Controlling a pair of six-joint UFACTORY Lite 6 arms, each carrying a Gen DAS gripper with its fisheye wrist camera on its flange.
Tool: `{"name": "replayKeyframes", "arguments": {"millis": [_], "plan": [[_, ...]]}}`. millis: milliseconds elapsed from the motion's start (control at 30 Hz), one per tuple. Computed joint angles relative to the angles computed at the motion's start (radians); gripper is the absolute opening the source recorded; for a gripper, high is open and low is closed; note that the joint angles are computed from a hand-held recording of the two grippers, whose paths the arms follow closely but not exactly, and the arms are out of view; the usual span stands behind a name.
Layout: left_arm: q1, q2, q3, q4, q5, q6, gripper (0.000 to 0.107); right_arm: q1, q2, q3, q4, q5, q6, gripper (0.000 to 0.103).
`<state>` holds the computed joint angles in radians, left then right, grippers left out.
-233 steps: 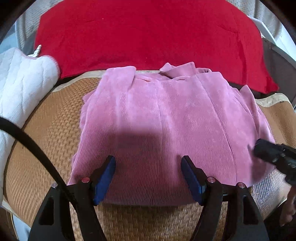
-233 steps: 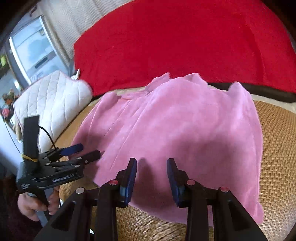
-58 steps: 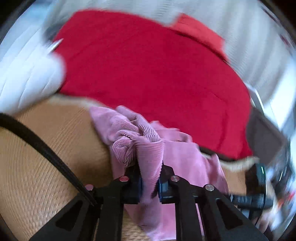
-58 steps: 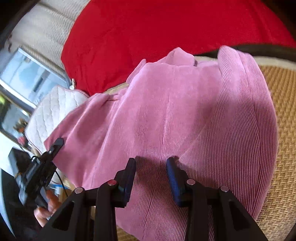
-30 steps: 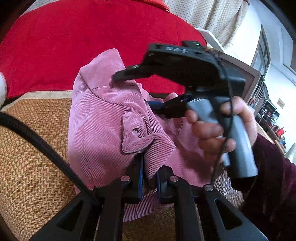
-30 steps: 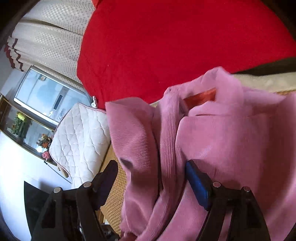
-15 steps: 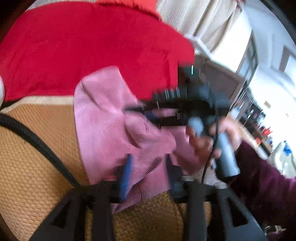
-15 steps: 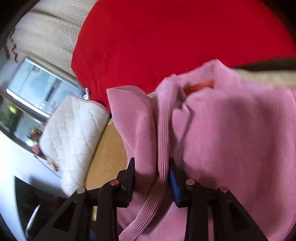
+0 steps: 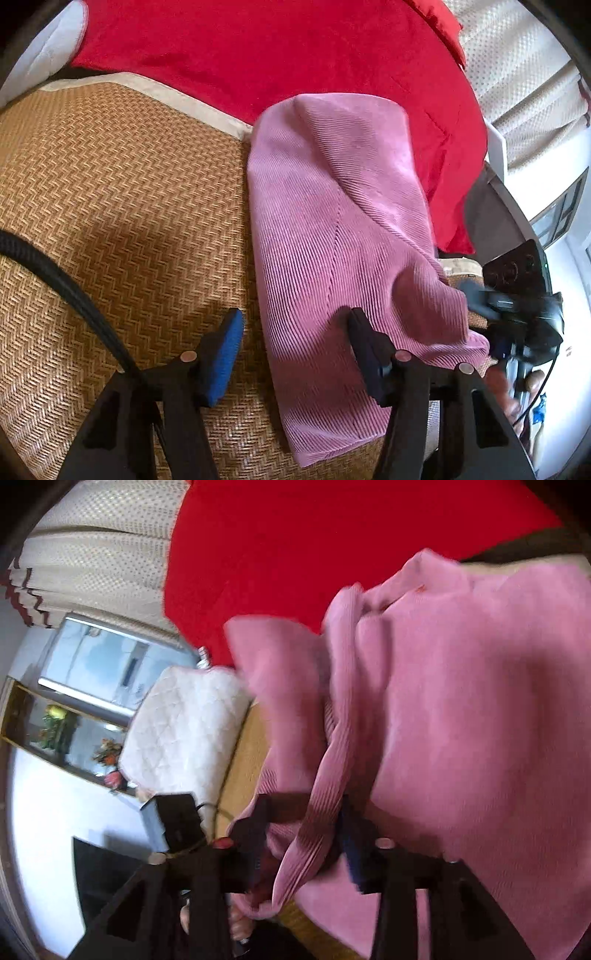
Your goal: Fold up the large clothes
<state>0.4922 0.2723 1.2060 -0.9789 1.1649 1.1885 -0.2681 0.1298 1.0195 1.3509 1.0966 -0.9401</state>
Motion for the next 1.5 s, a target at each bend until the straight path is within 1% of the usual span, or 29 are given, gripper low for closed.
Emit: {"name": "replayKeyframes", "arguments": {"millis": [33, 133, 167, 200, 233, 267, 300, 333, 400, 533, 567, 633, 700, 733, 767, 800, 833, 900, 933, 1000, 1033, 1100, 1167, 1267, 1300, 1367, 1400, 1433, 1500], "plan": [[-0.007, 0.0, -0.003, -0.002, -0.004, -0.006, 0.059, 0.001, -0.002, -0.012, 0.016, 0.016, -0.01, 0.077], [-0.013, -0.03, -0.059, -0.007, -0.034, 0.027, 0.059, 0.069, -0.048, -0.04, 0.064, -0.058, -0.037, 0.077], [-0.016, -0.044, -0.078, -0.01, -0.04, 0.036, 0.059, 0.096, -0.058, -0.042, 0.072, -0.097, -0.036, 0.074], [-0.02, -0.063, -0.102, -0.013, -0.048, 0.045, 0.059, 0.127, -0.057, -0.034, 0.062, -0.144, -0.02, 0.069], [-0.026, -0.082, -0.124, -0.012, -0.057, 0.048, 0.059, 0.156, -0.052, -0.02, 0.028, -0.198, 0.003, 0.049], [-0.038, -0.098, -0.148, -0.017, -0.074, 0.05, 0.059, 0.191, -0.048, -0.005, -0.012, -0.256, 0.029, 0.037], [-0.035, -0.1, -0.152, -0.024, -0.063, 0.047, 0.059, 0.212, -0.058, -0.008, -0.041, -0.306, 0.042, 0.035], [-0.036, -0.123, -0.183, -0.039, -0.056, 0.051, 0.057, 0.213, -0.073, -0.021, -0.028, -0.315, 0.032, 0.032], [-0.019, -0.134, -0.171, -0.055, -0.006, 0.06, 0.053, 0.2, -0.131, -0.051, -0.011, -0.313, 0.031, 0.028], [-0.063, -0.313, -0.226, -0.123, 0.047, 0.055, 0.052, 0.179, -0.334, -0.108, -0.028, -0.328, 0.069, 0.025], [-0.09, -0.367, -0.237, -0.145, 0.053, 0.048, 0.052, 0.14, -0.4, -0.123, -0.026, -0.306, 0.075, 0.025], [-0.173, -0.466, -0.255, -0.19, 0.033, 0.041, 0.052, 0.009, -0.491, -0.15, -0.003, -0.194, 0.049, 0.025], [-0.295, -0.542, -0.266, -0.226, -0.014, 0.024, 0.053, -0.201, -0.581, -0.188, 0.028, -0.049, 0.025, 0.025], [-0.389, -0.557, -0.274, -0.238, -0.072, 0.026, 0.054, -0.305, -0.613, -0.213, 0.036, 0.021, 0.007, 0.025], [-0.468, -0.551, -0.27, -0.228, -0.137, 0.019, 0.056, -0.41, -0.649, -0.247, 0.031, 0.05, 0.013, 0.025], [-0.573, -0.549, -0.286, -0.187, -0.237, -0.005, 0.059, -0.514, -0.643, -0.263, 0.008, 0.121, -0.022, 0.025], [-0.65, -0.504, -0.285, -0.155, -0.331, -0.028, 0.059, -0.58, -0.614, -0.278, -0.013, 0.15, -0.04, 0.025], [-0.737, -0.434, -0.288, -0.088, -0.426, -0.088, 0.059, -0.651, -0.46, -0.312, -0.081, 0.135, -0.105, 0.024], [-0.765, -0.401, -0.291, -0.052, -0.468, -0.109, 0.059, -0.631, -0.363, -0.32, -0.117, 0.087, -0.122, 0.024], [-0.81, -0.414, -0.327, -0.034, -0.542, -0.072, 0.059, -0.555, -0.216, -0.332, -0.152, -0.01, -0.121, 0.024], [-0.852, -0.452, -0.362, -0.008, -0.604, -0.075, 0.059, -0.532, -0.181, -0.345, -0.137, -0.033, -0.166, 0.024], [-0.905, -0.497, -0.4, 0.034, -0.675, -0.103, 0.059, -0.534, -0.215, -0.343, -0.153, -0.038, -0.172, 0.024], [-0.891, -0.507, -0.406, 0.008, -0.655, -0.083, 0.059, -0.514, -0.255, -0.364, -0.152, -0.044, -0.146, 0.024], [-0.788, -0.529, -0.391, -0.033, -0.537, -0.052, 0.059, -0.55, -0.223, -0.377, -0.157, -0.005, -0.147, 0.024], [-0.763, -0.532, -0.38, -0.032, -0.519, -0.053, 0.059, -0.594, -0.208, -0.365, -0.187, 0.019, -0.168, 0.024], [-0.75, -0.5, -0.36, -0.011, -0.539, -0.062, 0.059, -0.641, -0.193, -0.362, -0.225, 0.042, -0.192, 0.024], [-0.781, -0.476, -0.36, 0.043, -0.594, -0.108, 0.059, -0.649, -0.174, -0.353, -0.229, 0.048, -0.198, 0.024], [-0.849, -0.457, -0.386, 0.137, -0.691, -0.167, 0.059, -0.682, -0.156, -0.349, -0.243, 0.061, -0.224, 0.025], [-0.959, -0.467, -0.444, 0.261, -0.879, -0.242, 0.061, -0.663, -0.174, -0.368, -0.243, 0.016, -0.249, 0.025]]}}
